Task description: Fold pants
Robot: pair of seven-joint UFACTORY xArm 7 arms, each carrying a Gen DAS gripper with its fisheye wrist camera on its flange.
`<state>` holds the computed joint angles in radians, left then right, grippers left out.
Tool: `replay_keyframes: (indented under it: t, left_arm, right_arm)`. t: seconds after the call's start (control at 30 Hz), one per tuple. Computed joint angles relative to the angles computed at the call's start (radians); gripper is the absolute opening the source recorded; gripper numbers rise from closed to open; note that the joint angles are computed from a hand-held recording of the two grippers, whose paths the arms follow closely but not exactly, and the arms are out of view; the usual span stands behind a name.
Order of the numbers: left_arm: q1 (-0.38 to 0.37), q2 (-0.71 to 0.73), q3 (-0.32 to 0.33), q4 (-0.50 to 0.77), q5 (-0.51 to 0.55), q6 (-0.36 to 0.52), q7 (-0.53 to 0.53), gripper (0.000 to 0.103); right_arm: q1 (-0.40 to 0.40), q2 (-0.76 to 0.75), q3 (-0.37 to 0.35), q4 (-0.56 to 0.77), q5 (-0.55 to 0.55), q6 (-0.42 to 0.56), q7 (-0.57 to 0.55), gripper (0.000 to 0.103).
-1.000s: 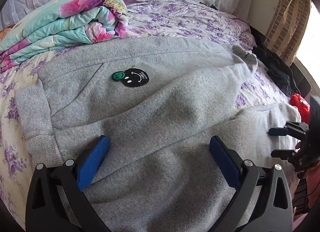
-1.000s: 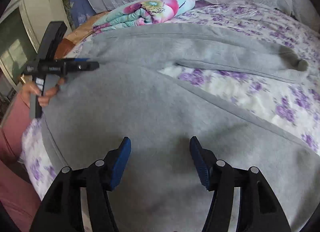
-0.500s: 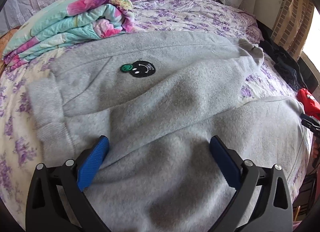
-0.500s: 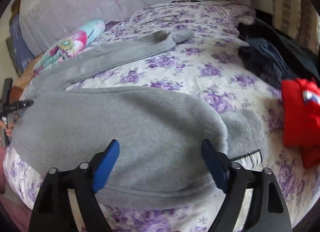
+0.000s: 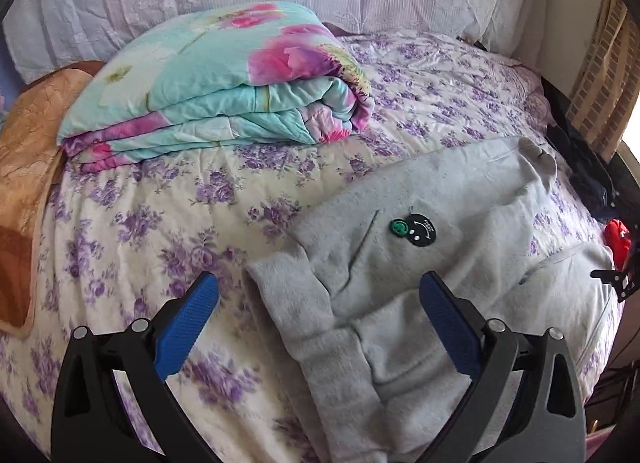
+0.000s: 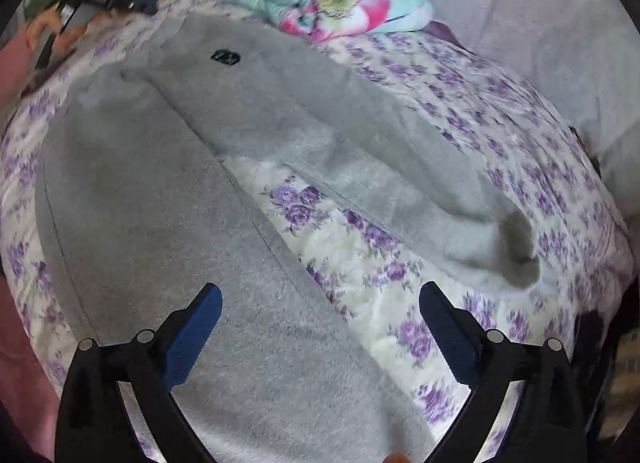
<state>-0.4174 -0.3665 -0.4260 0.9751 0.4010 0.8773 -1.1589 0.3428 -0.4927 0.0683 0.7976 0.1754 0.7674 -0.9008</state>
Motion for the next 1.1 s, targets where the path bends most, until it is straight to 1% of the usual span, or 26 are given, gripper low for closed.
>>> replay_keyframes:
  t: [0.07, 0.1, 0.17, 0.27, 0.37, 0.47, 0.5, 0.53, 0.6, 0.67, 0.73, 0.8, 0.83, 0.87, 0.9, 0.93, 0.97, 1.0, 1.03, 1.07, 1.1]
  left_arm:
    - [-0.009, 0.046, 0.033, 0.029, -0.022, -0.007, 0.093, 0.098]
    - [-0.013, 0.075, 0.045, 0.051, -0.030, -0.004, 0.141, 0.098]
    - [-0.021, 0.139, 0.073, 0.099, -0.049, -0.003, 0.245, 0.098]
    - [-0.029, 0.207, 0.116, 0.141, -0.101, -0.025, 0.357, 0.098]
    - [-0.034, 0.263, 0.151, 0.180, -0.163, -0.029, 0.483, 0.098]
    - [-0.033, 0.303, 0.174, 0.211, -0.210, -0.013, 0.593, 0.097]
    - [-0.032, 0.314, 0.181, 0.218, -0.226, -0.010, 0.627, 0.095]
    - [-0.031, 0.323, 0.187, 0.224, -0.256, -0.011, 0.668, 0.090]
    - [-0.029, 0.337, 0.196, 0.235, -0.310, -0.011, 0.737, 0.084]
    - [-0.029, 0.353, 0.198, 0.252, -0.333, -0.004, 0.781, 0.084]
    - [-0.029, 0.372, 0.200, 0.273, -0.347, 0.015, 0.815, 0.084]
    - [-0.030, 0.390, 0.202, 0.294, -0.372, 0.036, 0.848, 0.084]
    - [-0.030, 0.406, 0.202, 0.311, -0.379, 0.054, 0.861, 0.084]
    - [-0.030, 0.414, 0.203, 0.320, -0.385, 0.066, 0.872, 0.083]
    - [-0.032, 0.424, 0.203, 0.332, -0.385, 0.080, 0.884, 0.078]
    - [-0.034, 0.429, 0.203, 0.341, -0.390, 0.091, 0.897, 0.069]
    - [-0.035, 0.433, 0.202, 0.348, -0.403, 0.097, 0.910, 0.064]
    - [-0.036, 0.432, 0.202, 0.351, -0.412, 0.095, 0.917, 0.055]
    - [-0.041, 0.430, 0.201, 0.355, -0.402, 0.095, 0.910, 0.050]
    - [-0.049, 0.430, 0.199, 0.364, -0.367, 0.102, 0.885, 0.047]
    - [-0.055, 0.426, 0.198, 0.368, -0.345, 0.107, 0.869, 0.042]
  right_arm:
    - [0.027, 0.065, 0.013, 0.073, 0.008, -0.005, -0.025, 0.099]
    - [0.035, 0.108, 0.016, 0.128, 0.019, 0.013, -0.028, 0.099]
    - [0.035, 0.220, 0.028, 0.257, 0.032, 0.046, -0.019, 0.099]
    - [0.021, 0.419, 0.057, 0.474, 0.030, 0.101, 0.017, 0.099]
    - [0.009, 0.582, 0.084, 0.637, -0.014, 0.138, 0.058, 0.099]
    - [0.016, 0.713, 0.102, 0.756, -0.078, 0.156, 0.051, 0.099]
    - [0.020, 0.748, 0.106, 0.788, -0.090, 0.162, 0.047, 0.099]
    - [0.022, 0.778, 0.111, 0.816, -0.098, 0.166, 0.042, 0.098]
    - [0.020, 0.843, 0.122, 0.892, -0.085, 0.200, 0.015, 0.097]
    - [0.021, 0.887, 0.129, 0.945, -0.077, 0.228, -0.013, 0.089]
    - [0.030, 0.914, 0.129, 0.971, -0.091, 0.250, -0.035, 0.084]
    - [0.045, 0.955, 0.124, 1.023, -0.112, 0.293, -0.046, 0.079]
    - [0.050, 0.965, 0.123, 1.033, -0.119, 0.309, -0.053, 0.074]
    - [0.051, 0.971, 0.123, 1.040, -0.118, 0.320, -0.058, 0.065]
    - [0.050, 0.976, 0.125, 1.049, -0.112, 0.334, -0.063, 0.058]
    - [0.047, 0.976, 0.127, 1.053, -0.103, 0.345, -0.071, 0.037]
    - [0.044, 0.961, 0.129, 1.034, -0.095, 0.330, -0.082, 0.022]
    - [0.038, 0.938, 0.131, 1.002, -0.087, 0.303, -0.098, 0.018]
    - [0.032, 0.913, 0.134, 0.970, -0.079, 0.284, -0.115, 0.014]
    - [0.026, 0.878, 0.135, 0.925, -0.072, 0.255, -0.131, 0.011]
    - [0.019, 0.844, 0.137, 0.883, -0.060, 0.231, -0.144, 0.011]
